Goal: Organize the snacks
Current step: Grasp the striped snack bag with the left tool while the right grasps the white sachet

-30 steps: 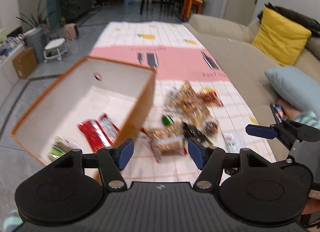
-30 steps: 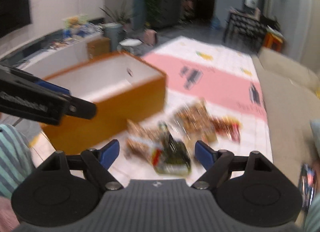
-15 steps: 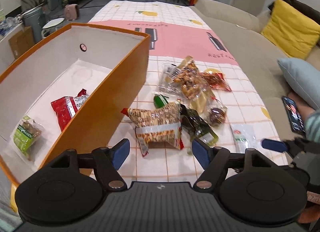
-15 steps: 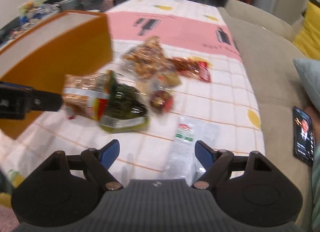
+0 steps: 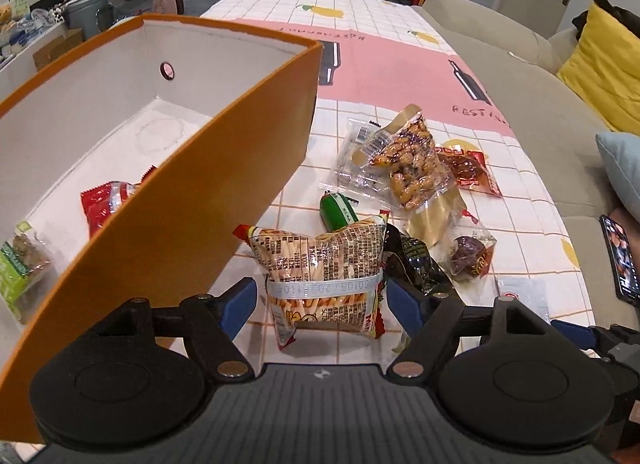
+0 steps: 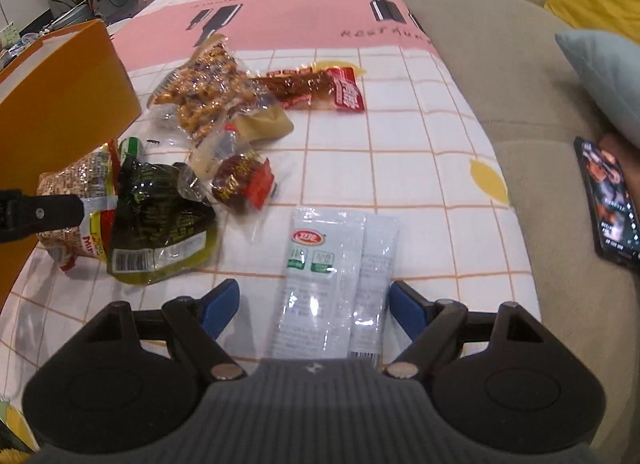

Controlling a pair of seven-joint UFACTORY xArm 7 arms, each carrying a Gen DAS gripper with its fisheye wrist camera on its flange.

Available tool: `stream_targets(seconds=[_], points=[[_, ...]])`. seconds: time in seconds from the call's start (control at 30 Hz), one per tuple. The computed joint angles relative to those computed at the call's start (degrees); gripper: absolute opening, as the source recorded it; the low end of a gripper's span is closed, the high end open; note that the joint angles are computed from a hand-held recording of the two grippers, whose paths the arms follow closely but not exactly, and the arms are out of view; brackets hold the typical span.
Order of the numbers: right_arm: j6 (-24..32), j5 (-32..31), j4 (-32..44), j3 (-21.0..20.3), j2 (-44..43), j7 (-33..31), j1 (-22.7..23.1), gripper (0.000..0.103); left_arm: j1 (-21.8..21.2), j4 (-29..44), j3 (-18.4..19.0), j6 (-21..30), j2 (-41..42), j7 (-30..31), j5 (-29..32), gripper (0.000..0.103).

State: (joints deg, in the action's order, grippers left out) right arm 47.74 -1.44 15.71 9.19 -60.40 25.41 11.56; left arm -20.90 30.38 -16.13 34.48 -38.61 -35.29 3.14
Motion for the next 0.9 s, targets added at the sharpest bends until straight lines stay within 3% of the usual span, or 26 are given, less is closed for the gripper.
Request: stream_targets(seconds=[0.17, 0.5, 0.73, 0.9], points=[[-1.1, -0.9, 0.1, 1.0, 0.9, 0.4, -0.1, 0.079, 0.3, 0.5, -0.1, -0.5, 2.2, 0.3, 0.6, 0.087], [-3.0, -2.2, -0.6, 1.6, 0.2, -0.6, 1.8, 0.053, -0.1, 0.2, 1.6, -1.9, 3.8, 1.7, -0.9, 0.086], [-3.6, -1.1, -0.7, 1.1, -0.1, -1.7, 3.3, 0.049, -0.7, -0.5, 2.3, -2.8, 3.1, 3.3, -1.9, 0.068], [-3.4, -0.4, -0.6, 1.0, -0.4, -2.2, 3.9, 0.047, -0.6, -0.9, 2.5, -2.3, 1.8, 3.9, -2.2, 0.062]])
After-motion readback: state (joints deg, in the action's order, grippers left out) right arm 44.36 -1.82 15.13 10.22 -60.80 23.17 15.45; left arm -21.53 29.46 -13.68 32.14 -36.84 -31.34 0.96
